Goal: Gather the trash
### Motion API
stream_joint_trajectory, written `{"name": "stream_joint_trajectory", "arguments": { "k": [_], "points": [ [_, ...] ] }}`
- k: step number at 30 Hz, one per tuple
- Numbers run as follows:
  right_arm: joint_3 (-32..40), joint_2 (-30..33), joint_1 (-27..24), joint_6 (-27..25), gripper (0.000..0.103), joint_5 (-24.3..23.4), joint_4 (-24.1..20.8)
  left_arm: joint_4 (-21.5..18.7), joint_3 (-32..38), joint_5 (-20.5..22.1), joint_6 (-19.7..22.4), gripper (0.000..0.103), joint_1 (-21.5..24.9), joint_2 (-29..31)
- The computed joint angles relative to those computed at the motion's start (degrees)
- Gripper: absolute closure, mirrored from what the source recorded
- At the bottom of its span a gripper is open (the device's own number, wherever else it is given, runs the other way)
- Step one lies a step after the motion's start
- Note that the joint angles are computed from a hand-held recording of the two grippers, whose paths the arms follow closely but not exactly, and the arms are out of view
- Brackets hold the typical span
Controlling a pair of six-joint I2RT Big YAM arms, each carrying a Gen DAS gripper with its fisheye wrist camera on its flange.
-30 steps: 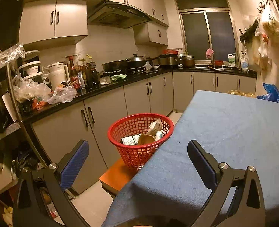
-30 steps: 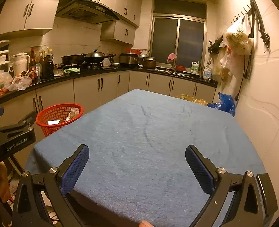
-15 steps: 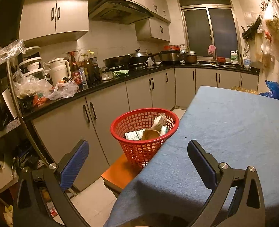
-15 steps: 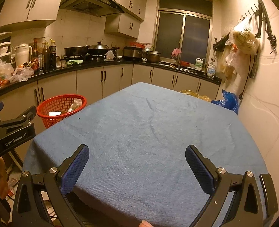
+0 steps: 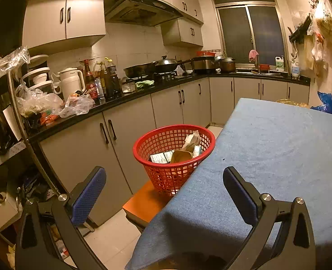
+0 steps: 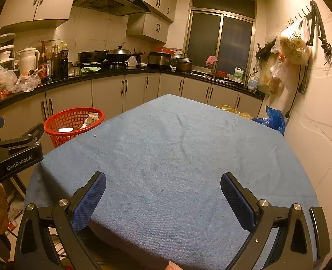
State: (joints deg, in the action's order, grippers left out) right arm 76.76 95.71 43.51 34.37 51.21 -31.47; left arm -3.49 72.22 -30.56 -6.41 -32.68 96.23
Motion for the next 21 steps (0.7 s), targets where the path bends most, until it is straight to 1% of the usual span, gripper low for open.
{"name": "stream_joint_trajectory", "arguments": {
  "k": [8, 21],
  "points": [
    [0.13, 0.17, -0.08, 0.15, 0.0, -0.11, -0.33, 0.49, -0.08, -0.14, 0.11, 0.0, -0.01, 0.18],
    [0.5, 0.56, 0.04, 0.46, 0.0, -0.15, -1.03, 0.03, 0.01, -0.12, -0.07, 0.0, -0.19, 0.1]
  ]
}}
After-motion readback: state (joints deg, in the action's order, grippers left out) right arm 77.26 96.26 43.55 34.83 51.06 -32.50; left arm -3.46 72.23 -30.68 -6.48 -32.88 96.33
